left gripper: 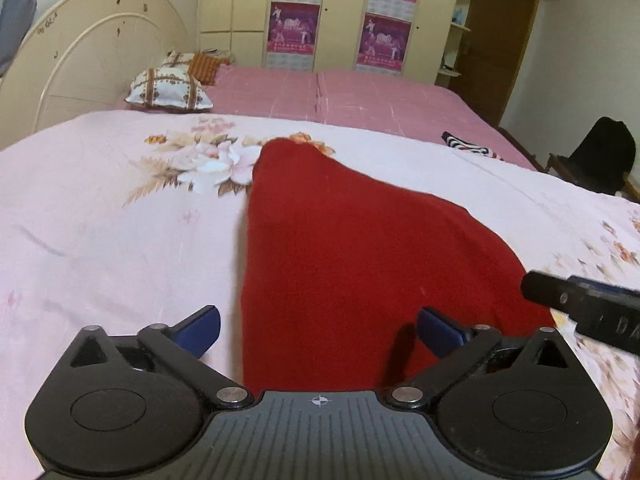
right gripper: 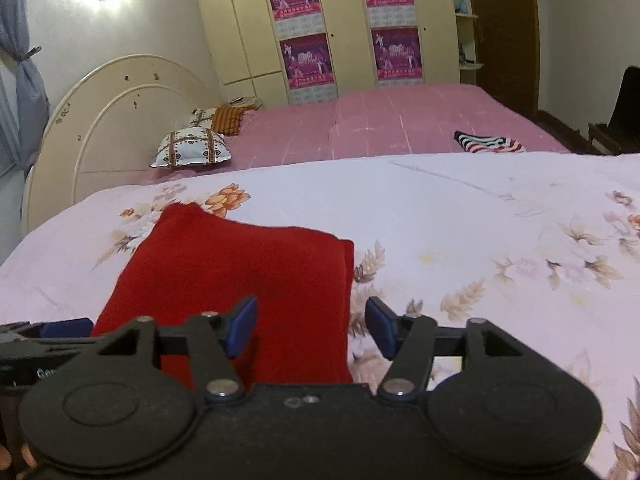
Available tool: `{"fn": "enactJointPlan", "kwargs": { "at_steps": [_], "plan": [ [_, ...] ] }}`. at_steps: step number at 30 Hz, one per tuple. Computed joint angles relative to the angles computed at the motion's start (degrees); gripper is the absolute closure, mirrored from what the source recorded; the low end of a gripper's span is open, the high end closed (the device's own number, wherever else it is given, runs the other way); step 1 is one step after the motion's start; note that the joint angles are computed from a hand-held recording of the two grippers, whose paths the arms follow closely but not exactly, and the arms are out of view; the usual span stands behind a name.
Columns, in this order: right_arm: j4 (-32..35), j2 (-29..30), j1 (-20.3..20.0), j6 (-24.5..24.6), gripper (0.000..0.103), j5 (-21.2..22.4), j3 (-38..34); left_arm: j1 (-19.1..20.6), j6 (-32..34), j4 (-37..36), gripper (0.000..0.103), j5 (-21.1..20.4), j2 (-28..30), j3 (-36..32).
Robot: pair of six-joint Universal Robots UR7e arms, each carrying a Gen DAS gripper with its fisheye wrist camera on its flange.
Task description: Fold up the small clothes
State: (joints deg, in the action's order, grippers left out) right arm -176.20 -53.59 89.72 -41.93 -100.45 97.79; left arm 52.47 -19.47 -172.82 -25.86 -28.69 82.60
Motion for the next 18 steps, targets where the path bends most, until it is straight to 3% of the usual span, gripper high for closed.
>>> {"fn": "enactJointPlan", "kwargs": {
  "at_steps": [4, 10, 14, 18],
  "plan": [
    [-0.90, -1.28, -0.18, -0.29, 0.040, -3.13, 2.85, -1.06, -2.75, 2.71, 0.000, 0.46, -1.30, 2.74],
    [-2.77, -0.88, -0.13, -1.58, 0.038, -9.76, 5.46, -1.46, -12.83, 14.00, 0.000, -0.54, -3.23, 5.23],
    [-3.19, -2.58, -0.23, 0.03, 0.038, -9.63, 7.48, -1.83, -16.66, 17.70, 0.000, -0.94, -3.81, 6.06],
    [-5.54, -4.62, -0.76, 1.04, 0.027, -6.83, 10.15, -3.06, -16.99, 17.52, 0.000, 1.47, -3.98, 7.03]
  ]
}}
